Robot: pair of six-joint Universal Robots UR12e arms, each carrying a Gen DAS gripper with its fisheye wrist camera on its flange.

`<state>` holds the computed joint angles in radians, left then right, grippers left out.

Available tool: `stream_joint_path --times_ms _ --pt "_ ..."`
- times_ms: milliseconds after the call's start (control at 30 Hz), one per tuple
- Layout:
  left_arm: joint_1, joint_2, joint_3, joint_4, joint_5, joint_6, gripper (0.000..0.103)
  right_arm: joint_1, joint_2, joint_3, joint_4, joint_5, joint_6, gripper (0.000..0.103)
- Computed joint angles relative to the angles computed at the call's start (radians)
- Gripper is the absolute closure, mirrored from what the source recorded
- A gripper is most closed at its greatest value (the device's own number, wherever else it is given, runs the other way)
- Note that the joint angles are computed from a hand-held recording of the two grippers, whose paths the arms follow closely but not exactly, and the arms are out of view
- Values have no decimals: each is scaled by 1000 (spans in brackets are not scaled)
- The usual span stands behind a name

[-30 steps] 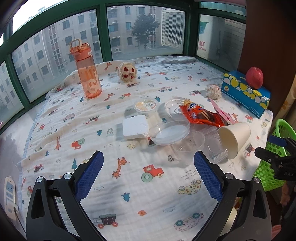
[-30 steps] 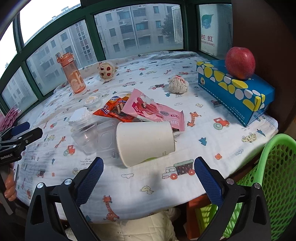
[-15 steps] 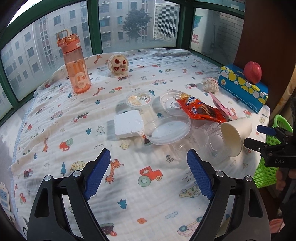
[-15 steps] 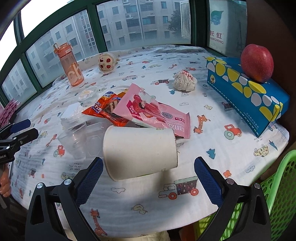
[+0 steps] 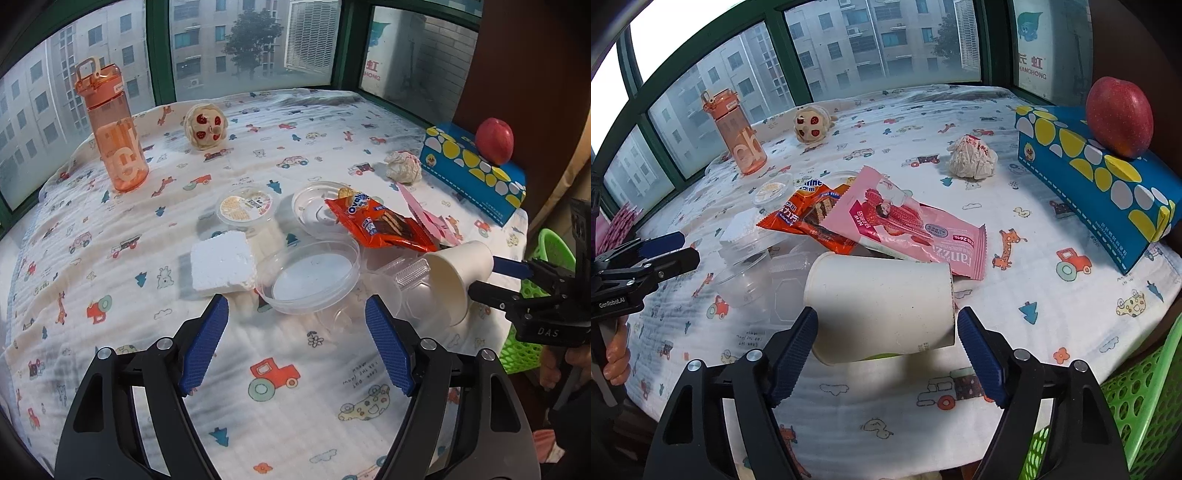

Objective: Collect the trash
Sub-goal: 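Move the right tool to the white paper cup and close on it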

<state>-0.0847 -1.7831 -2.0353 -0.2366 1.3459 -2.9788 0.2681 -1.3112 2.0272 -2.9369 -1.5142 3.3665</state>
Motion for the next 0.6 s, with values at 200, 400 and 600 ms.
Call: stream_joint_path --times_ms 200,400,600 --pt "-7 -19 22 -35 -8 24 38 4 -3 4 2 -7 2 26" --pt "-5 -35 36 -58 -35 59 45 6 0 3 1 -12 0 23" --pt "4 -49 58 -99 -76 119 54 12 -2 5 -10 -18 -5 12"
